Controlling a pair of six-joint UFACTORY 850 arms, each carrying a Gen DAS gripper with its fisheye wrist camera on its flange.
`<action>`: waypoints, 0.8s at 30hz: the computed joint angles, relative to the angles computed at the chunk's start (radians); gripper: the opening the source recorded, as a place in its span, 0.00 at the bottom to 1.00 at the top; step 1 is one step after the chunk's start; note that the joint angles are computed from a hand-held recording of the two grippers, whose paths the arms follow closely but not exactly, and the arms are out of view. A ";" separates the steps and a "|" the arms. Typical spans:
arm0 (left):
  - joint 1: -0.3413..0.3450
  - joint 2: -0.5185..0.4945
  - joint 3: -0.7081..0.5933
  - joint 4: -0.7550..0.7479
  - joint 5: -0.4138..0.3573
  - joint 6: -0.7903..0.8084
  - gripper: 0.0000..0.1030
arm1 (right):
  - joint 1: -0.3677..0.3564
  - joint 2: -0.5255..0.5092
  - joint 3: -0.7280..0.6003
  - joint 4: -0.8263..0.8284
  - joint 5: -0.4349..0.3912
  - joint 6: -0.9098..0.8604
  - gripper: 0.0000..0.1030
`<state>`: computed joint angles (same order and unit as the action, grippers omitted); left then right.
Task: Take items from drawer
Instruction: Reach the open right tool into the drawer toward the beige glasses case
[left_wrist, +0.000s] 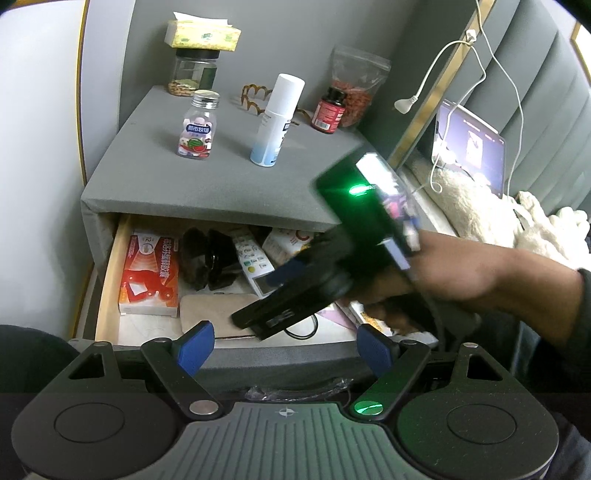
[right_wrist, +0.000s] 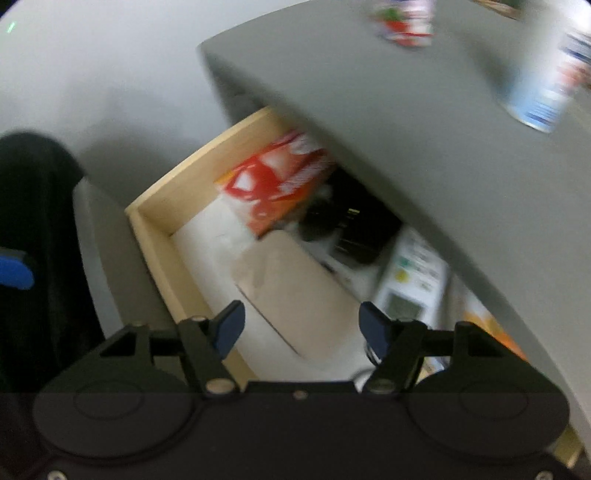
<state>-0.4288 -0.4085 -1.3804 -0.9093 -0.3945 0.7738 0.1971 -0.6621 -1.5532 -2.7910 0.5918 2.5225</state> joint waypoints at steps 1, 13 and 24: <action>0.000 0.000 0.000 0.000 -0.001 -0.001 0.77 | 0.006 -0.021 -0.021 -0.013 0.005 -0.020 0.65; 0.005 -0.011 -0.014 -0.001 -0.013 -0.010 0.77 | 0.005 -0.119 -0.108 -0.085 0.076 -0.054 0.65; 0.008 -0.011 -0.014 -0.005 -0.018 -0.016 0.77 | -0.044 0.023 0.008 0.001 0.062 -0.042 0.56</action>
